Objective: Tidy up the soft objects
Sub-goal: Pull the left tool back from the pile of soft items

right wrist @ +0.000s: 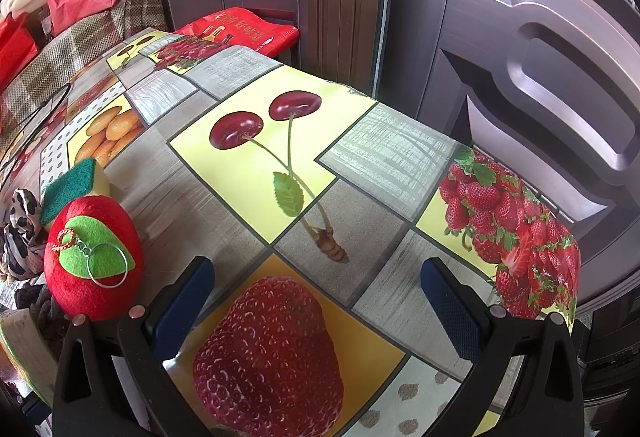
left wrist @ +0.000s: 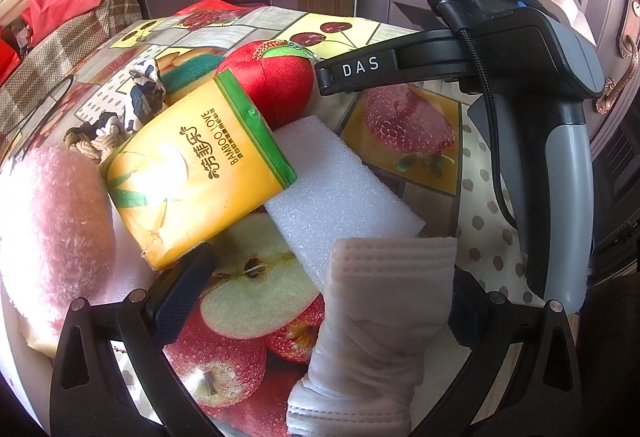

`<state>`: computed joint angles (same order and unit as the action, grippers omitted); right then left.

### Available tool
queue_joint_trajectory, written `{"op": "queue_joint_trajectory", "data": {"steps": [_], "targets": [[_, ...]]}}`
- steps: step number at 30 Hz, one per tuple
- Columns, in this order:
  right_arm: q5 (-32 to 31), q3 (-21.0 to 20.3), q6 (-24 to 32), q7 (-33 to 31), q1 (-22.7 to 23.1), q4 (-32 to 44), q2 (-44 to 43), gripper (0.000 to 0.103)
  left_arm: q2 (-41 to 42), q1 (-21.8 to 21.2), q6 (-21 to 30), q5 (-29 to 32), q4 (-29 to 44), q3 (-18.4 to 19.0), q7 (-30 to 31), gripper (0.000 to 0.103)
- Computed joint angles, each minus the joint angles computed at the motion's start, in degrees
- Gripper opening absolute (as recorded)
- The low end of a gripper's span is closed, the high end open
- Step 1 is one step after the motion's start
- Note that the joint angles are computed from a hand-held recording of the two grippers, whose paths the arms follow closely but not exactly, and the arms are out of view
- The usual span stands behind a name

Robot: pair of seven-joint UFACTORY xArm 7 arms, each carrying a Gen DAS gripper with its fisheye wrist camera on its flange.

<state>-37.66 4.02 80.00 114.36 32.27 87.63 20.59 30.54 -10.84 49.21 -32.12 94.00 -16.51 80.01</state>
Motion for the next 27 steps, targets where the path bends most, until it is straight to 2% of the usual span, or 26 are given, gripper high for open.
{"op": "queue_joint_trajectory", "data": {"steps": [27], "targets": [[0.01,0.20,0.08,0.17,-0.01,-0.47,-0.45,0.103,0.40,-0.22,0.21,0.20,0.54,-0.05,-0.26,0.102]]}}
